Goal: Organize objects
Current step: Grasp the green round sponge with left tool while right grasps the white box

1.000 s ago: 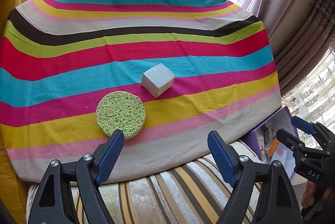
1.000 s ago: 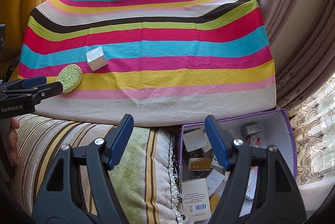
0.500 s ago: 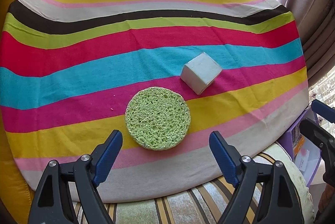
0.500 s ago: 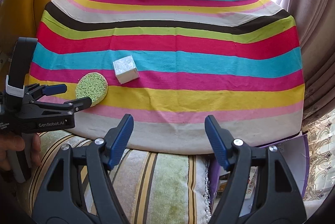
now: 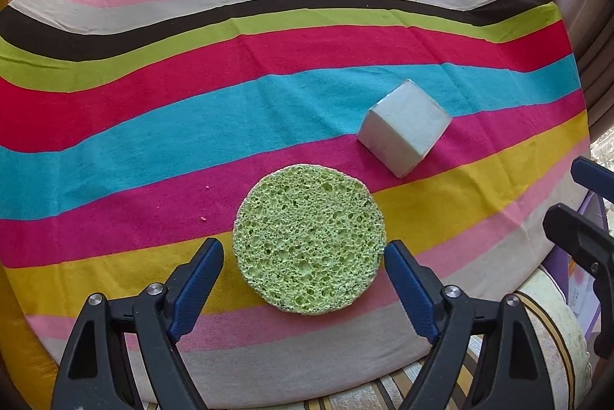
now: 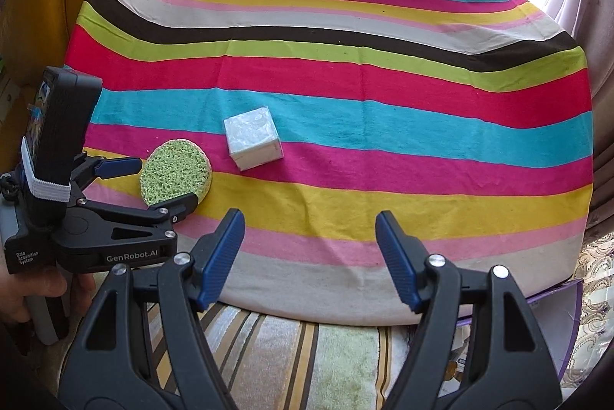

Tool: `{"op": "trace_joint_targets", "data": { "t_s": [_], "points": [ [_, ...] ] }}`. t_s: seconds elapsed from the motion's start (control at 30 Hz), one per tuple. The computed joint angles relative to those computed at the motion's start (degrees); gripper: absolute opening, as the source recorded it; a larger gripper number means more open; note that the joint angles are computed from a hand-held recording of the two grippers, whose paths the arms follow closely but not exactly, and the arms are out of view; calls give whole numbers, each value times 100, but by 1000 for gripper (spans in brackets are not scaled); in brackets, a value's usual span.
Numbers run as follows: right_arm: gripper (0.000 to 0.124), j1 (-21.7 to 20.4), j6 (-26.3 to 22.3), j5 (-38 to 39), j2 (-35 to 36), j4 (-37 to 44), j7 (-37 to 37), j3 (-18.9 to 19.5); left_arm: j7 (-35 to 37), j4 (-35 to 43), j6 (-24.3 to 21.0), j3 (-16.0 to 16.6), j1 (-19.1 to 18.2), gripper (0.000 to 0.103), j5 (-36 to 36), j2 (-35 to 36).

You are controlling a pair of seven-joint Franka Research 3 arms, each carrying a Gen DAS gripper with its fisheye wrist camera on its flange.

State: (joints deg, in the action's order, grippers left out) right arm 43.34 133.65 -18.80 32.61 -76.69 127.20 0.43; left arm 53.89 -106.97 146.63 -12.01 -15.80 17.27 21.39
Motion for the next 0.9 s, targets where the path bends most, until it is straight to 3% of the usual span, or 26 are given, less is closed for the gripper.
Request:
{"op": "trace_joint_targets", "data": {
  "t_s": [0.37,0.47,0.53,0.9],
  "points": [
    [74,-33,-303,308,641,779,-470,2,-61,279,-98,133,-159,94,444,252],
    [74,-25,-389,382,814,1011,-585,-23,-57,153,21,128,-126,91,464,173],
    [74,-18,-396,416,902,1131,-654,-43,-115,45,101,145,-130,82,516,88],
    [74,-27,-699,857,1849,2572,-1203,-34,-785,-359,294,300,-56,82,766,-186]
  ]
}}
